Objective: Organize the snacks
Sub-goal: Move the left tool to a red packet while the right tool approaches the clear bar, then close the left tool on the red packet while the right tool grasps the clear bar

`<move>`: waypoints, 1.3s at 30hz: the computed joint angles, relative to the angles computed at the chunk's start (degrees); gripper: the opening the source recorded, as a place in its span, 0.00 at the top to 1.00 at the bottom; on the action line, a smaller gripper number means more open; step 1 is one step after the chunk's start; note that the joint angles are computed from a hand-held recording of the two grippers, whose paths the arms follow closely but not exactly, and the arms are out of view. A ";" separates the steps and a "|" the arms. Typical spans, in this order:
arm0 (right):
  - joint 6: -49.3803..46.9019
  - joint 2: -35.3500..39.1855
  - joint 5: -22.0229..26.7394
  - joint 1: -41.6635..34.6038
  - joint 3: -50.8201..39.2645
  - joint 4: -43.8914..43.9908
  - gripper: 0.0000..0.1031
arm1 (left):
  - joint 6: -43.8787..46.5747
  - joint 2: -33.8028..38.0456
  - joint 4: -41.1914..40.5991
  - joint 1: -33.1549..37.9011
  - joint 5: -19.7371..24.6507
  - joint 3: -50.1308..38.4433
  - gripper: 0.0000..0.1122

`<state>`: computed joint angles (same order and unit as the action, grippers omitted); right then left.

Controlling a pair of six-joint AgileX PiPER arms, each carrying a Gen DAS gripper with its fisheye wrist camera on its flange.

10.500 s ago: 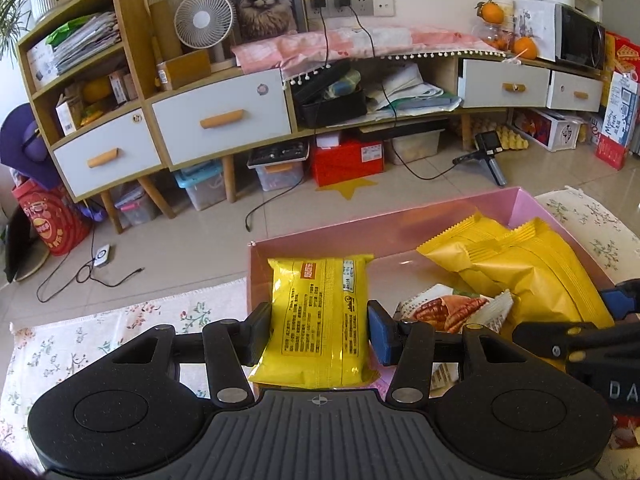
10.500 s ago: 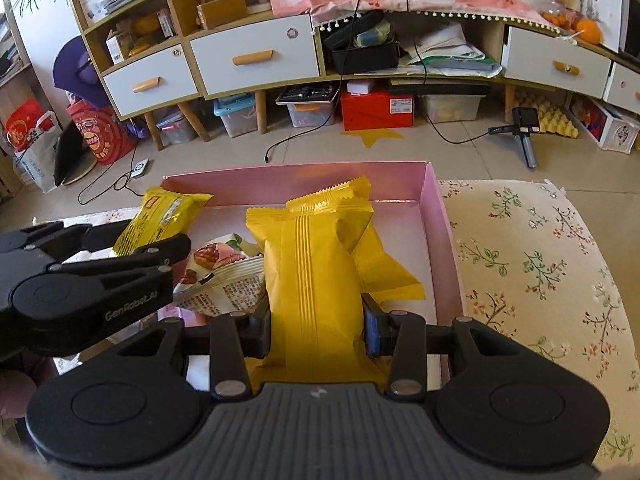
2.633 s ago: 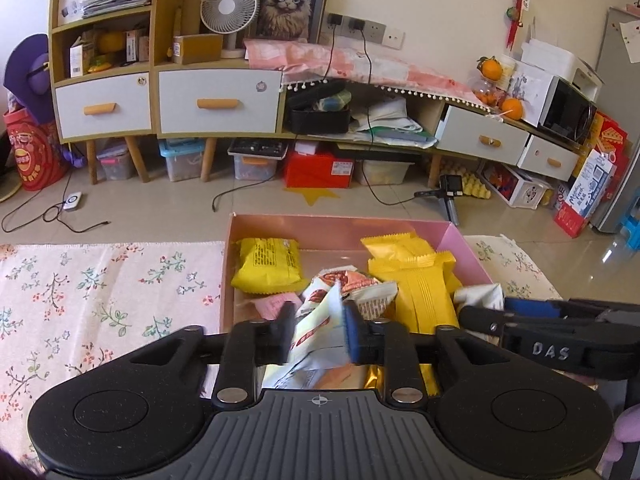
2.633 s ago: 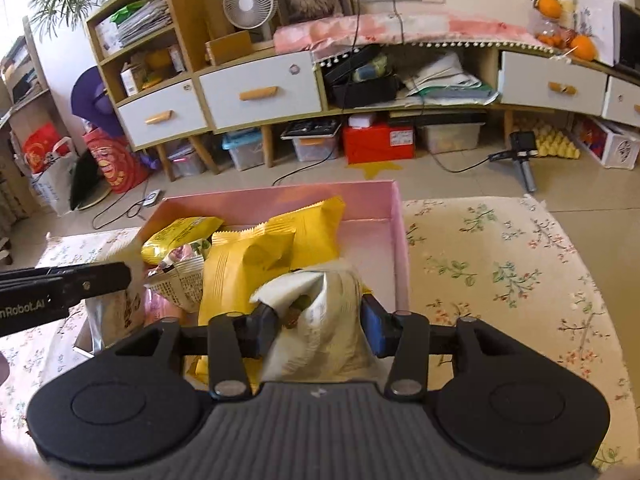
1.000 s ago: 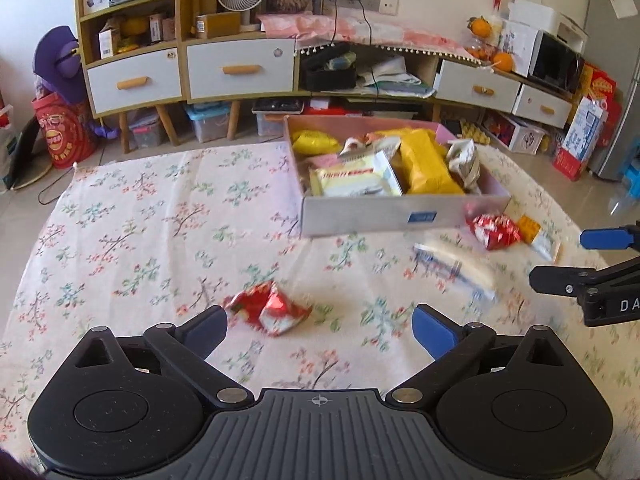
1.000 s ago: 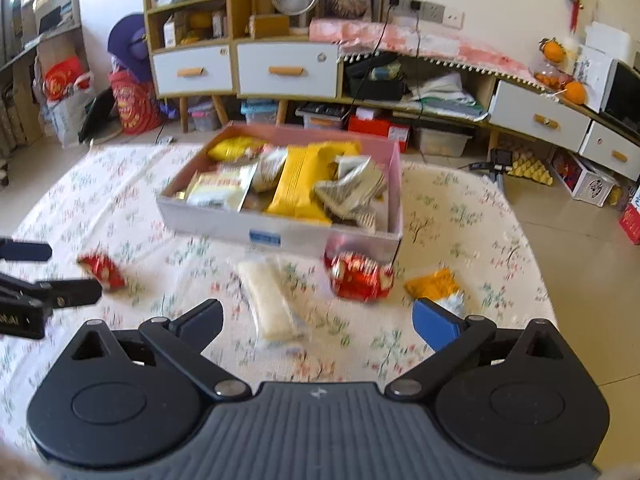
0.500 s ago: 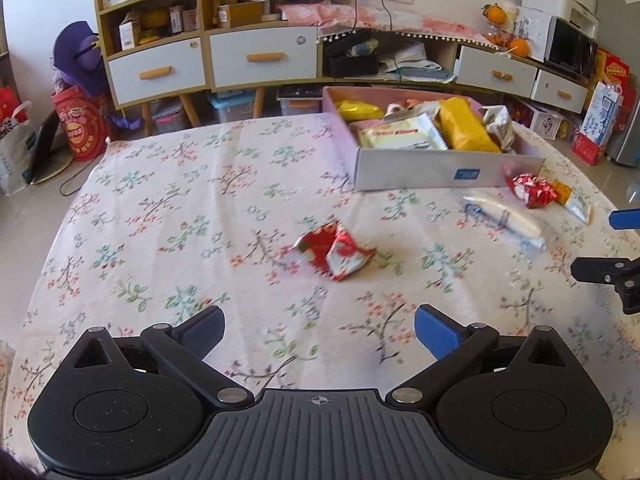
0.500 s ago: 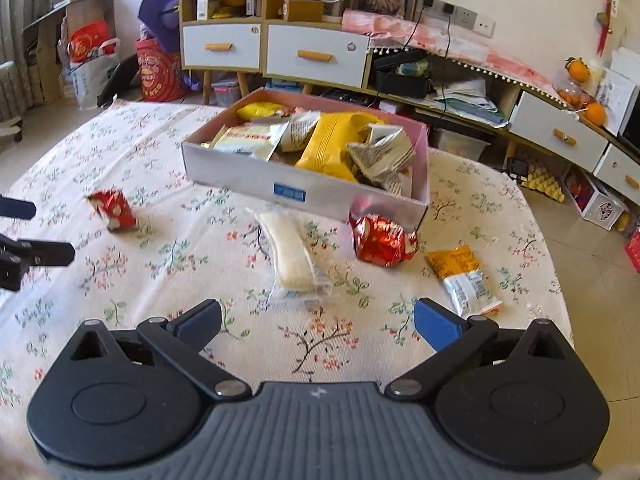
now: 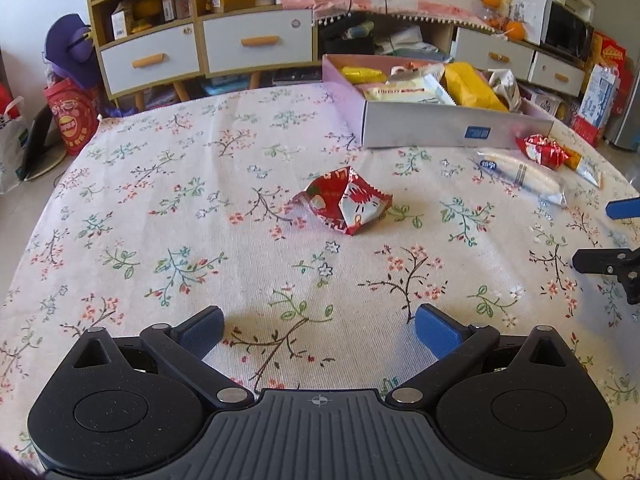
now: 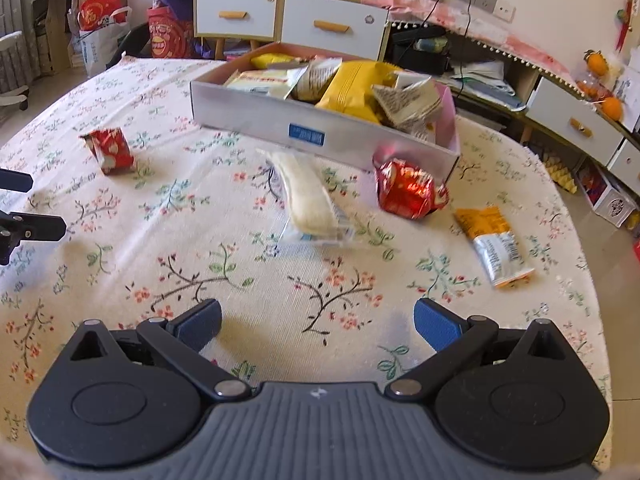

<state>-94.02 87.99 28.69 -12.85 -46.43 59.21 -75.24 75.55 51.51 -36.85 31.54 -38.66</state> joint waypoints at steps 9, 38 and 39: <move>-3.32 4.73 4.87 -2.47 -2.70 7.03 0.00 | -16.71 3.43 18.56 0.24 -4.42 1.68 0.08; 3.34 8.48 -2.20 7.25 -9.40 5.64 0.24 | -12.60 11.42 17.50 3.45 -6.22 -8.18 0.39; 3.32 8.34 -2.19 7.27 -9.26 5.61 0.25 | -12.37 11.36 17.23 3.44 -6.04 -8.25 0.42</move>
<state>-90.70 96.33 26.50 -5.58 -55.70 64.82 -87.62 86.91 68.74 -33.41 25.50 -46.91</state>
